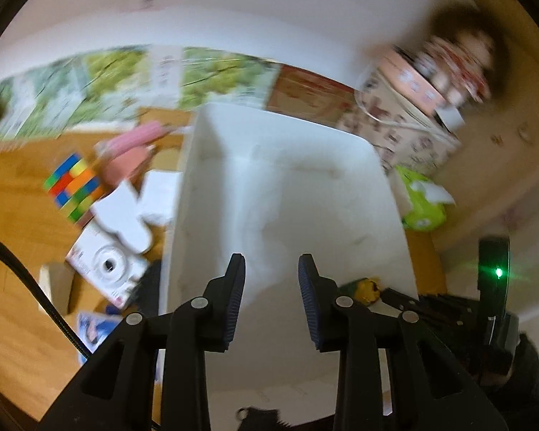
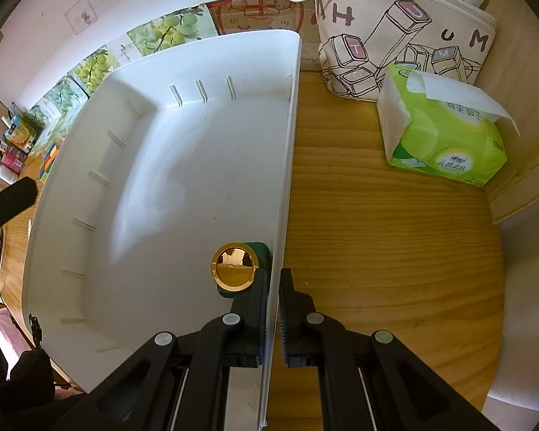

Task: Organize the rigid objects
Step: 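Open the left tool to drop the jar into the tray, then grasp the blue-printed floss box with the left tool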

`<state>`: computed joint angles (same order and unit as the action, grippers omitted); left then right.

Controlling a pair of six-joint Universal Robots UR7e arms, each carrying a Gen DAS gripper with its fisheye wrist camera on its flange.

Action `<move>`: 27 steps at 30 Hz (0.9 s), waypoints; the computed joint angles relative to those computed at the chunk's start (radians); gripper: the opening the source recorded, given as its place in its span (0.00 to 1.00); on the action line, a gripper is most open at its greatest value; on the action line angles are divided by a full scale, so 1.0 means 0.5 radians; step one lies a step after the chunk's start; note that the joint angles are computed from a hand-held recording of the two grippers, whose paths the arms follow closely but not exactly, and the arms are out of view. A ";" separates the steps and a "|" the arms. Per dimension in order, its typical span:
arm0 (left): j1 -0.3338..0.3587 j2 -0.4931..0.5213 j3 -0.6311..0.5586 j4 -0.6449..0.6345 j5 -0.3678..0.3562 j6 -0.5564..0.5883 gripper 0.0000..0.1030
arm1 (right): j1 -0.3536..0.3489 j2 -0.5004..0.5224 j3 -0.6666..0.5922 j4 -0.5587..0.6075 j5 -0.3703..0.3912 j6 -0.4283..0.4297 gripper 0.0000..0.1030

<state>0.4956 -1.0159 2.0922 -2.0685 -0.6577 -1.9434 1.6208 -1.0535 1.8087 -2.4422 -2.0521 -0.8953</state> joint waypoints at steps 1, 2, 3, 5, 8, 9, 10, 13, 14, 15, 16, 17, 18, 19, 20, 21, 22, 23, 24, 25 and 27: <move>-0.016 -0.030 0.016 0.070 -0.011 -0.126 0.36 | 0.000 0.000 0.000 0.000 0.000 0.000 0.06; -0.023 -0.051 0.020 0.130 -0.030 -0.213 0.36 | 0.000 0.000 0.003 -0.003 -0.002 0.000 0.06; -0.036 -0.084 0.032 0.202 -0.051 -0.337 0.36 | 0.000 0.000 0.005 -0.005 -0.003 0.000 0.06; -0.060 -0.127 0.046 0.328 -0.083 -0.544 0.39 | 0.000 0.001 0.005 -0.006 -0.004 0.001 0.06; -0.095 -0.187 0.058 0.544 -0.137 -0.879 0.57 | 0.000 0.004 0.000 0.000 -0.006 0.006 0.06; -0.109 -0.214 0.075 0.597 -0.158 -1.001 0.64 | 0.001 0.006 -0.003 0.005 -0.007 0.010 0.06; -0.120 -0.237 0.092 0.620 -0.174 -1.088 0.69 | 0.000 0.007 -0.006 0.007 -0.008 0.009 0.06; -0.153 -0.317 0.175 0.617 -0.225 -1.364 0.78 | 0.002 0.009 -0.011 0.015 -0.015 0.008 0.06; -0.164 -0.343 0.209 0.599 -0.251 -1.469 0.78 | 0.003 0.010 -0.010 0.015 -0.018 0.008 0.06; -0.174 -0.372 0.251 0.567 -0.282 -1.590 0.78 | 0.004 0.012 -0.011 0.016 -0.021 0.010 0.06; -0.180 -0.393 0.284 0.540 -0.313 -1.675 0.80 | 0.005 0.013 -0.012 0.019 -0.023 0.012 0.06; -0.183 -0.413 0.314 0.516 -0.343 -1.745 0.81 | 0.006 0.014 -0.014 0.023 -0.025 0.014 0.06; -0.188 -0.432 0.353 0.478 -0.375 -1.834 0.82 | 0.006 0.015 -0.016 0.027 -0.026 0.016 0.06; -0.193 -0.447 0.395 0.428 -0.405 -1.911 0.83 | 0.007 0.014 -0.018 0.030 -0.027 0.018 0.06; -0.194 -0.456 0.427 0.390 -0.450 -1.992 0.83 | 0.007 0.015 -0.020 0.033 -0.028 0.019 0.06; -0.193 -0.457 0.442 0.373 -0.474 -2.036 0.84 | 0.008 0.015 -0.020 0.035 -0.030 0.020 0.06; -0.192 -0.462 0.470 0.324 -0.499 -2.074 0.86 | 0.008 0.015 -0.021 0.037 -0.030 0.021 0.06; -0.193 -0.467 0.500 0.269 -0.514 -2.096 0.87 | 0.009 0.016 -0.021 0.038 -0.031 0.021 0.06; -0.196 -0.474 0.542 0.188 -0.524 -2.125 0.87 | 0.010 0.017 -0.024 0.041 -0.033 0.024 0.06; -0.196 -0.476 0.579 0.107 -0.535 -2.143 0.87 | 0.011 0.017 -0.024 0.043 -0.036 0.024 0.06; -0.183 -0.468 0.636 -0.049 -0.570 -2.155 0.87 | 0.012 0.019 -0.029 0.050 -0.040 0.025 0.06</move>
